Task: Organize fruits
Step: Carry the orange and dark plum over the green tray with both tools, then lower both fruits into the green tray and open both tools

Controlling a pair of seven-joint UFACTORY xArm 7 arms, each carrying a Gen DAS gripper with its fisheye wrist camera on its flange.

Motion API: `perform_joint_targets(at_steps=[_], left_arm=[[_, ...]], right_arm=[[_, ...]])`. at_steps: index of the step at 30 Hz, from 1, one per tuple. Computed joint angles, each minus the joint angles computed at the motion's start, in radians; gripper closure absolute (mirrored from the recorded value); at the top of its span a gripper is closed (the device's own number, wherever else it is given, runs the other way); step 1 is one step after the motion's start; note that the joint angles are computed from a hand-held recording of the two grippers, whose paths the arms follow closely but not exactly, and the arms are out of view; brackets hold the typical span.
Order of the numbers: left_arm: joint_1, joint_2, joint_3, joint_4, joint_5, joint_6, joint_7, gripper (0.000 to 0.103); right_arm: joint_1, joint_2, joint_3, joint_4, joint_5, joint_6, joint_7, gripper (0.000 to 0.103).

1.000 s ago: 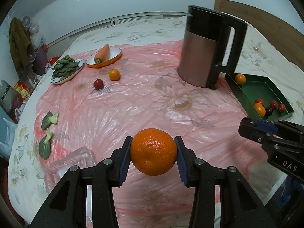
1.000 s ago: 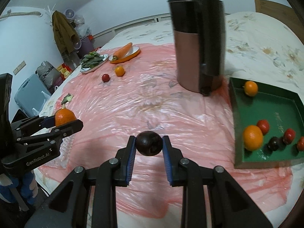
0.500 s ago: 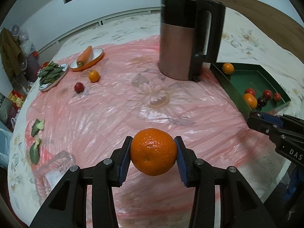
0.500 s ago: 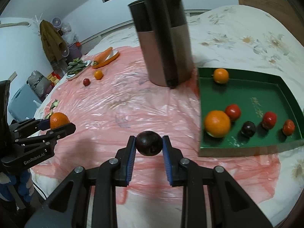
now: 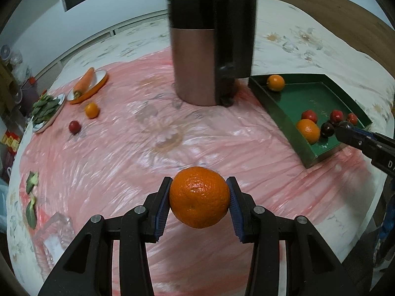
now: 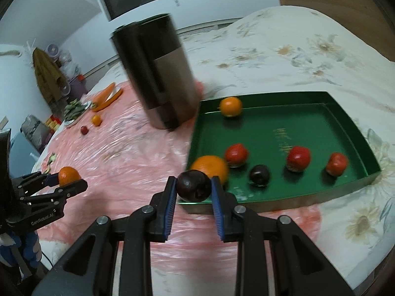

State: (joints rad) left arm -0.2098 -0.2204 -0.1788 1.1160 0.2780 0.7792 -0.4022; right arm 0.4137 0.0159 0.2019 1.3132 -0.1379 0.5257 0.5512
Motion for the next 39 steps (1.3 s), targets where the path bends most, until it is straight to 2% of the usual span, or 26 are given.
perform_joint_targets(at_steps=[8,16,24,31,39], left_arm=[[-0.033,0.112,-0.012,0.109,0.028,0.004,-0.004,0.065],[-0.085,0.223,0.004,0.228,0.028,-0.005,0.009,0.065],[-0.136,0.349,0.022,0.370,-0.003,-0.022,0.046,0.065],[-0.191,0.507,0.045,0.563,-0.022,-0.002,0.073,0.065],[-0.262,0.677,0.095,0.769,0.003,0.029,0.077,0.065]], right_arm=[[-0.055,-0.041,-0.030,-0.069,-0.001,-0.059,0.013,0.085],[-0.104,-0.053,-0.045,-0.101,-0.021,-0.083,0.022,0.085],[-0.156,-0.060,-0.063,-0.121,-0.113,-0.077,0.076,0.085],[-0.180,0.002,-0.079,-0.049,-0.165,-0.059,0.062,0.085],[-0.152,0.114,-0.105,0.048,-0.166,-0.055,0.011,0.085]])
